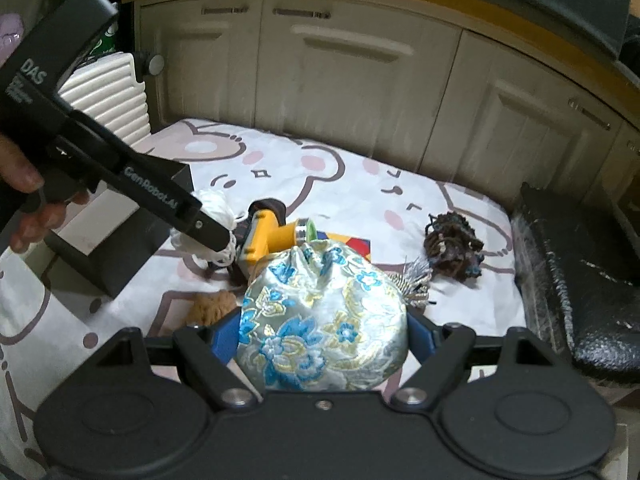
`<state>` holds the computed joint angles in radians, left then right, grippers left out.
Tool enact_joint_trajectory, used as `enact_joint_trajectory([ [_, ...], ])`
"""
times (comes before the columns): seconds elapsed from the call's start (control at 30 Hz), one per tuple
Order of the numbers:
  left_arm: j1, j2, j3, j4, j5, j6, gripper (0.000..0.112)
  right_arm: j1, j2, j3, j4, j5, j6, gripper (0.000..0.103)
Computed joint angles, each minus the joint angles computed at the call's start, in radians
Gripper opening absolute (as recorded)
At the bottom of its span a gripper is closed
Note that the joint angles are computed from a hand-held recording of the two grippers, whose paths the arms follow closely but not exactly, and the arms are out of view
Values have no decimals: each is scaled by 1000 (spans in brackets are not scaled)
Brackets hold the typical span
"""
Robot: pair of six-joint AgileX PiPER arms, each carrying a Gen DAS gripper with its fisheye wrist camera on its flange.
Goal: Organize objects
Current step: 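Carry the yarn ball with the left tool and the pouch with the right tool into the black box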
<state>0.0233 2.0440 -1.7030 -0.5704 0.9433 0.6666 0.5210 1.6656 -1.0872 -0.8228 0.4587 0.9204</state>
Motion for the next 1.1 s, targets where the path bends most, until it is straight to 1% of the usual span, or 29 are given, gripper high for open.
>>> enact_joint_trajectory([
  [0.23,39,-64,32,-8,-12,15,49,28,7,-74,3,65,24,82],
  [0.43,102,-119,57,-32,-30,27,49,40,42,-199,35,99,19,82],
  [0.67,186,-143,48,-38,-40,20,49,68,136,-409,130,149,-74,82],
  [0.8,228,-139,20,-25,-29,-5,49,94,203,-538,185,189,-121,82],
  [0.93,267,-130,-3,-4,-25,-12,49,124,282,-683,231,242,-151,82],
  [1.1,313,-116,-32,27,-21,-12,49,160,394,-885,282,328,-169,82],
])
